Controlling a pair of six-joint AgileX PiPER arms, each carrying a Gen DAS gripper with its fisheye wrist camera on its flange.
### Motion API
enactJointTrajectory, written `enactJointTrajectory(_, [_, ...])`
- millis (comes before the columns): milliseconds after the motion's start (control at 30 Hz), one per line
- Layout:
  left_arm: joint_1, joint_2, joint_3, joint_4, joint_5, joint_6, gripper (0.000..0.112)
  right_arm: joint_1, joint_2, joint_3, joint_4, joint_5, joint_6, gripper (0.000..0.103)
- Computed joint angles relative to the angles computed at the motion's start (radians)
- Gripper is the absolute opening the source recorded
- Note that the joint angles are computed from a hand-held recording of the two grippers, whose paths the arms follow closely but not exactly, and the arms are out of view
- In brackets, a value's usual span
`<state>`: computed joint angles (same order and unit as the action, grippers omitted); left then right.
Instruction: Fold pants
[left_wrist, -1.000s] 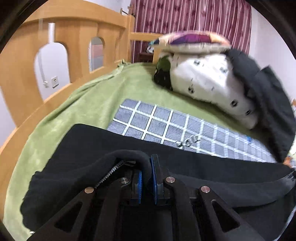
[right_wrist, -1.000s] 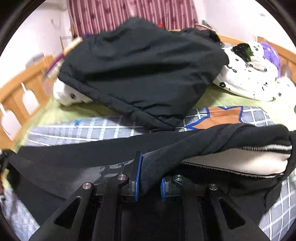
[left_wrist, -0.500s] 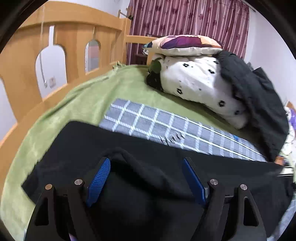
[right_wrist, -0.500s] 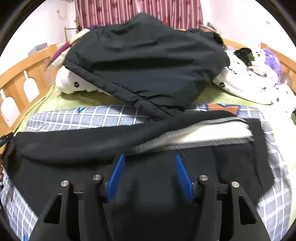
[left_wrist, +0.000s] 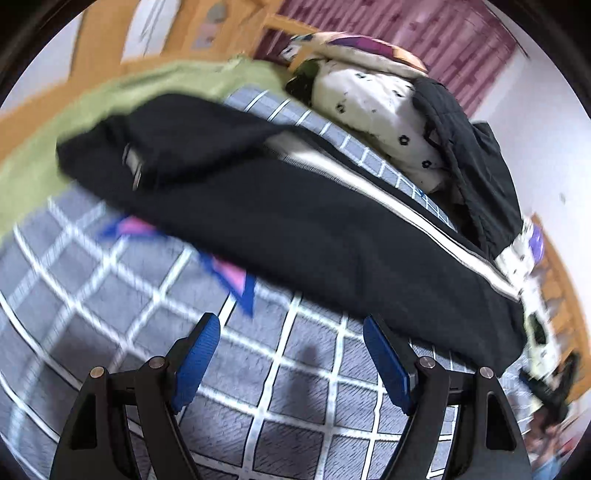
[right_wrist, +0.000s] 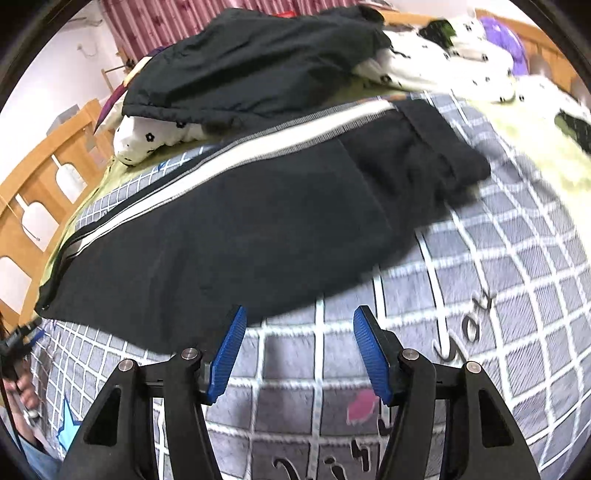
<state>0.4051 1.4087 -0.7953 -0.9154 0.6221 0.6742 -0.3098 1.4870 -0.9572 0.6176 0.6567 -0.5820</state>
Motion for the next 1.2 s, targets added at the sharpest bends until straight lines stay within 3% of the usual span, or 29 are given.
enactJointTrajectory(167, [0.088,0.131,-0.052,-0.204,0.062,0.09,0.078,-0.021,0.082,-0.013,0.063,-0.002,-0.061,0.06])
enactJointTrajectory(300, [0.079,0.247,-0.164,-0.24,0.048,0.044,0.073,-0.044,0.18,-0.079,0.183,-0.016,-0.123,0.06])
enactJointTrajectory(367, [0.052,0.304,-0.237,-0.187,0.014,-0.026,0.05,-0.031,0.225,-0.122,0.193,-0.046,-0.109,0.06])
enactJointTrajectory(467, [0.026,0.376,-0.33,-0.131,-0.01,-0.119,0.033,-0.01,0.313,-0.212,0.194,-0.084,-0.07,0.058])
enactJointTrajectory(500, [0.027,0.394,-0.354,-0.12,-0.002,-0.133,0.032,0.0,0.339,-0.251,0.174,-0.096,-0.034,0.055])
enactJointTrajectory(567, [0.026,0.424,-0.406,-0.082,0.018,-0.182,0.026,0.013,0.401,-0.354,0.098,-0.079,0.077,0.049])
enactJointTrajectory(633, [0.009,0.435,-0.446,0.009,0.017,-0.271,0.019,0.017,0.458,-0.446,0.067,-0.061,0.15,0.03])
enactJointTrajectory(767, [-0.032,0.363,-0.42,0.139,-0.028,-0.343,0.012,0.016,0.482,-0.512,0.05,-0.043,0.201,0.018])
enactJointTrajectory(833, [-0.038,0.314,-0.407,0.16,-0.022,-0.331,0.011,-0.009,0.423,-0.473,0.134,-0.036,0.106,0.015])
enactJointTrajectory(933, [-0.033,0.251,-0.392,0.133,0.035,-0.313,0.01,-0.099,0.35,-0.445,0.291,0.067,-0.035,0.014])
enactJointTrajectory(1067, [-0.083,0.108,-0.299,0.158,0.094,-0.289,0.011,-0.208,0.199,-0.352,0.297,0.112,-0.125,0.014])
enactJointTrajectory(1200, [-0.161,-0.071,-0.134,0.225,0.115,-0.278,0.011,-0.421,0.098,-0.292,0.287,0.273,-0.269,0.014])
